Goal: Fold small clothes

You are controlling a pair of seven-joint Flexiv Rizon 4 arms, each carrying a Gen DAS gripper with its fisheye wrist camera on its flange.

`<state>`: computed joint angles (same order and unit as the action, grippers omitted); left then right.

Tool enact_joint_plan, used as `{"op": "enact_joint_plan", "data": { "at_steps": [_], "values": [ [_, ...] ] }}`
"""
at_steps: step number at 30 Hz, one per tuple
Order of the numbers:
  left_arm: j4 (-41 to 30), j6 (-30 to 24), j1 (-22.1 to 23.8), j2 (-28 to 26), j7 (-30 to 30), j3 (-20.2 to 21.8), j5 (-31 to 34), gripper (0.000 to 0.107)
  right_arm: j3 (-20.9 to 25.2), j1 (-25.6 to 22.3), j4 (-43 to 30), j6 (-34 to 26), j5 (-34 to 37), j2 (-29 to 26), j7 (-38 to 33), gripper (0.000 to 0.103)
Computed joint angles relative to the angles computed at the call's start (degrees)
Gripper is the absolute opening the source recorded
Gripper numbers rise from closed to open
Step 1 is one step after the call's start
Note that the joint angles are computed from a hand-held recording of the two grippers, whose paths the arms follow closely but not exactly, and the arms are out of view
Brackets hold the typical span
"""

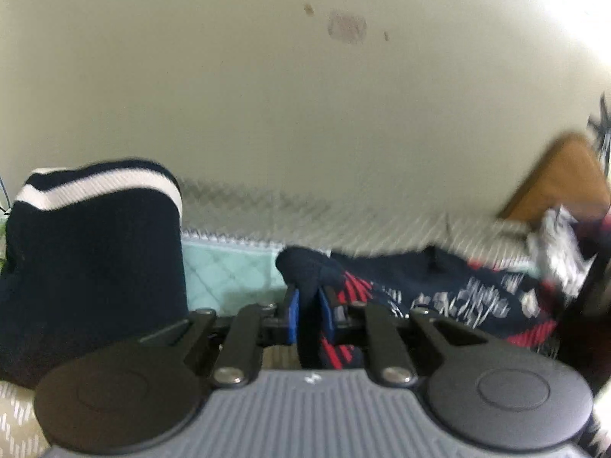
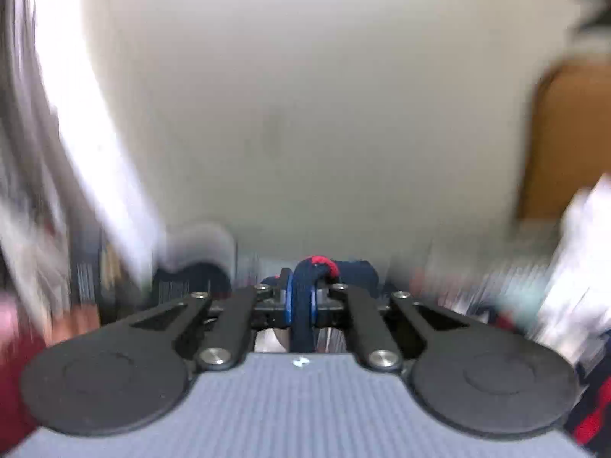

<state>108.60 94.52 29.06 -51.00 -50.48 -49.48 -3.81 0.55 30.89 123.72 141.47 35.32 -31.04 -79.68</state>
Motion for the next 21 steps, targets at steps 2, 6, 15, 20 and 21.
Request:
{"op": "enact_joint_plan", "data": {
  "at_steps": [2, 6, 15, 20, 21],
  "values": [
    [-0.2, 1.4, 1.0, -1.5, -0.5, -1.4, 0.0, 0.012, 0.0, -1.5, 0.1, 10.9, 3.1, -1.4, 2.3, 0.011],
    [-3.8, -0.8, -7.2, 0.6, -4.2, 8.5, -2.8, 0.017, -2.6, -0.5, -4.5, 6.1, 18.0, -4.4, -7.7, 0.013],
    [7.6, 8.4, 3.8, 3.0, -1.9, 0.9, 5.8, 0.058, 1.5, -3.6, -0.1, -1.7, 19.6, -9.0, -3.7, 0.032],
    [14.1, 18.5, 4.6, 3.1, 4.6, 3.3, 22.6, 0.081, 0.0, 0.9, 2.9, -0.5, 19.9, -5.7, -3.1, 0.04],
    [14.0, 20.2, 1.9, 3.5, 5.8, 6.2, 24.6, 0.081, -0.2, 2.0, 3.6, -1.0, 20.0, -3.9, -3.6, 0.041]
  ]
}}
